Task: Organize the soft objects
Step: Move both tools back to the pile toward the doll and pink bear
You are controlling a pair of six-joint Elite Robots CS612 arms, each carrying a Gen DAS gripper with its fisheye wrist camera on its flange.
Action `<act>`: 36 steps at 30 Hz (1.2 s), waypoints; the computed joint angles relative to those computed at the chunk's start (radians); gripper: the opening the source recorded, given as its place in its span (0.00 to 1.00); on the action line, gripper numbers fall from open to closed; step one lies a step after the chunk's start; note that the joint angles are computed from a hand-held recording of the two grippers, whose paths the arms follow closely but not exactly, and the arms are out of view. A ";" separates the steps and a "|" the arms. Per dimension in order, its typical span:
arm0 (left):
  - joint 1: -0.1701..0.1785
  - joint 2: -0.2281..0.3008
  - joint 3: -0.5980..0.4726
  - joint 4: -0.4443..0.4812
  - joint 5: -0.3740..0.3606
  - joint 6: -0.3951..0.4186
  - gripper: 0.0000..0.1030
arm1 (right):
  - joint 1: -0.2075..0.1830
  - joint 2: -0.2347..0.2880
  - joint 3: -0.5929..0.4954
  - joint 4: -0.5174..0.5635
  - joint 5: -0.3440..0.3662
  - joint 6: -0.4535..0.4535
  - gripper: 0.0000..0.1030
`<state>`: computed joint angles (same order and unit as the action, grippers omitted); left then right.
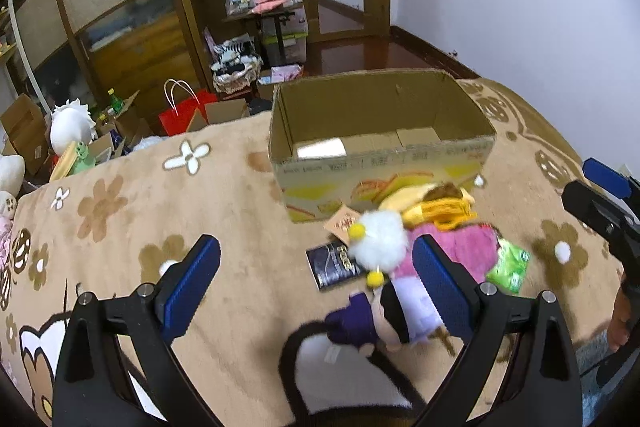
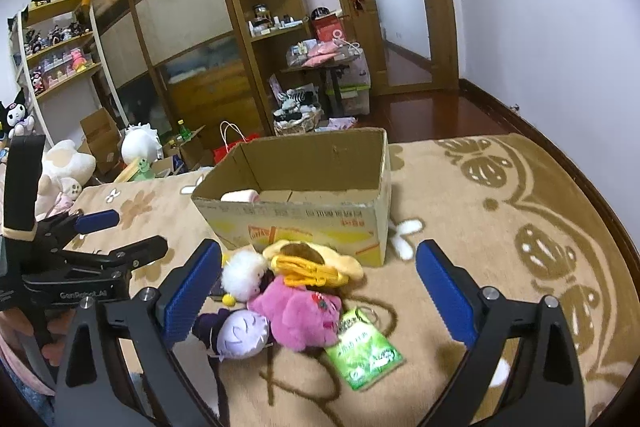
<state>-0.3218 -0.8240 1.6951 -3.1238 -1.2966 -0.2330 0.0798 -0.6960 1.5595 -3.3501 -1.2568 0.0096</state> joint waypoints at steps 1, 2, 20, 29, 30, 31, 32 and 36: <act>-0.001 -0.002 0.003 0.005 0.000 -0.001 0.93 | 0.000 -0.001 0.003 0.006 -0.004 0.002 0.99; -0.002 -0.003 0.005 0.012 -0.005 0.000 0.93 | -0.001 -0.002 0.005 0.012 -0.007 0.004 0.99; 0.004 0.017 -0.020 0.086 -0.075 0.001 0.93 | 0.009 0.014 -0.015 0.111 -0.002 -0.028 0.99; 0.000 0.037 -0.046 0.140 -0.119 0.042 0.93 | 0.006 0.033 -0.046 0.159 0.013 -0.011 0.99; 0.000 0.038 -0.048 0.145 -0.120 0.047 0.93 | 0.006 0.035 -0.049 0.164 0.014 -0.010 0.99; -0.002 0.040 -0.050 0.151 -0.121 0.051 0.93 | 0.006 0.038 -0.053 0.171 0.015 -0.009 0.99; -0.003 0.043 -0.054 0.157 -0.120 0.055 0.93 | 0.005 0.040 -0.057 0.178 0.017 -0.007 0.99; -0.008 0.051 -0.065 0.178 -0.119 0.072 0.93 | 0.004 0.049 -0.073 0.208 0.024 -0.001 0.99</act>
<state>-0.3300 -0.7726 1.6303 -2.9463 -1.4158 -0.1612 0.0839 -0.6469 1.4863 -3.1424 -1.2326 0.0086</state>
